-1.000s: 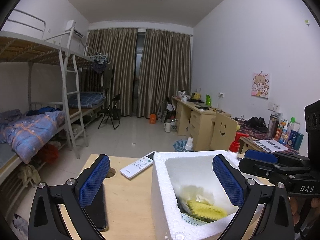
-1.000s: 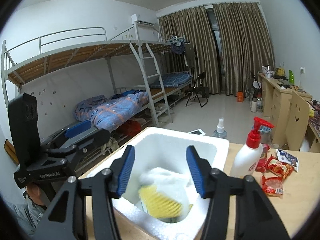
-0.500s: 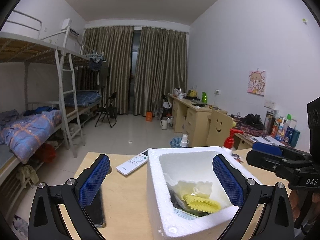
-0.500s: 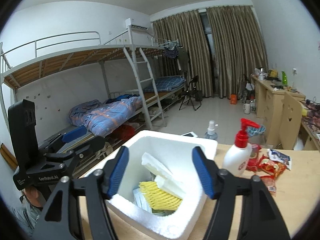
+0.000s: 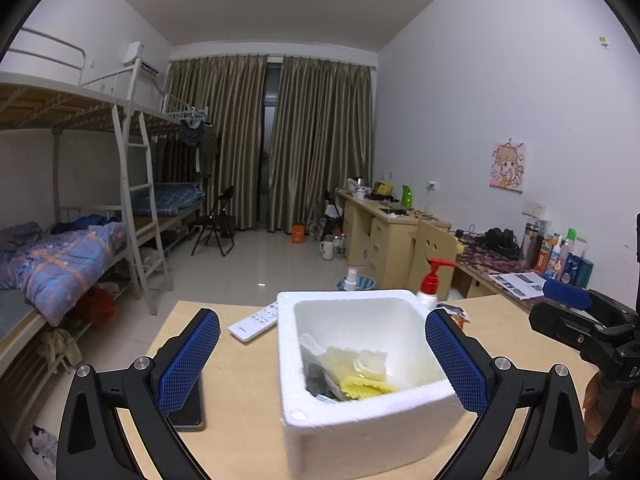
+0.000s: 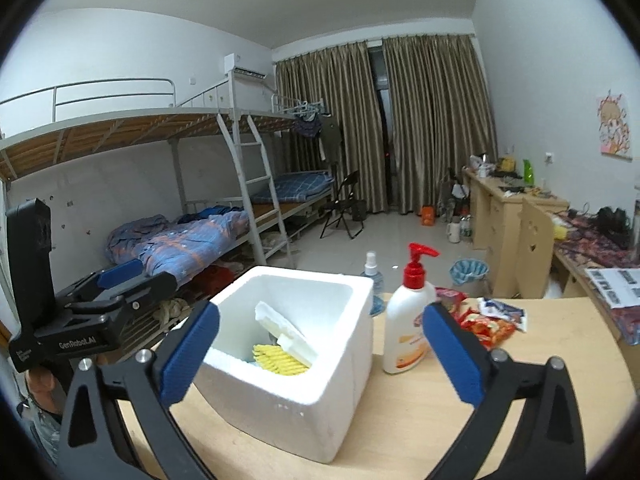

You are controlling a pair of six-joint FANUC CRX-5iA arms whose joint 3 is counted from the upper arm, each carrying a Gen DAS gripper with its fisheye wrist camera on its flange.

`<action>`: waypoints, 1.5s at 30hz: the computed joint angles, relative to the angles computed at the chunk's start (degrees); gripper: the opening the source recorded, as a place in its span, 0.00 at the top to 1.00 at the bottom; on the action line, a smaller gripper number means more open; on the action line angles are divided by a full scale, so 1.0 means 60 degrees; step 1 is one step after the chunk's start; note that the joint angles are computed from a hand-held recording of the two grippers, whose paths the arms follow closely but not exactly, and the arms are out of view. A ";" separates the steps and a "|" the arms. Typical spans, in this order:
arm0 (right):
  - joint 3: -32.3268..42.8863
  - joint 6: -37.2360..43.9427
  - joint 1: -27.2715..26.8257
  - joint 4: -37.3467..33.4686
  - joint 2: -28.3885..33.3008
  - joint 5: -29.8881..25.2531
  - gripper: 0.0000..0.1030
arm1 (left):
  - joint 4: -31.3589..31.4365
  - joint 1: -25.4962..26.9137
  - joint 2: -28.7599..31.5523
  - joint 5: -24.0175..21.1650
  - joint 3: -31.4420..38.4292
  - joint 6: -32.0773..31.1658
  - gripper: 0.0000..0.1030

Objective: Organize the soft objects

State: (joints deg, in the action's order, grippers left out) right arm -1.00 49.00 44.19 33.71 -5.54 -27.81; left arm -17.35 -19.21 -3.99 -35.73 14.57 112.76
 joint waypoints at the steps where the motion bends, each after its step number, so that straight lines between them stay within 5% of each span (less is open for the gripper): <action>1: -0.0169 -0.0168 0.0003 0.0219 -0.0122 0.0062 0.00 | -0.0185 -0.0127 -0.0059 -0.0120 0.0040 0.0149 0.00; 25: -0.2974 -0.3170 0.0450 0.3802 -0.2575 0.0565 0.00 | -0.4120 -0.3440 -0.1112 -0.2279 0.0426 0.2678 0.00; 40: -0.4258 -0.5036 0.1211 0.5822 -0.3659 -0.0057 0.00 | -0.6071 -0.5582 -0.1977 -0.3223 -0.0299 0.4060 0.00; 45: -0.4597 -0.5552 0.1442 0.6337 -0.3978 -0.0335 0.00 | -0.7537 -0.6827 -0.2019 -0.4043 -0.0366 0.4820 0.00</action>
State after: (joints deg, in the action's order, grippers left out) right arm -28.58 15.69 52.84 71.73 -29.41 -29.81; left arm -62.57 -60.17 -16.10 -59.99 12.37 141.68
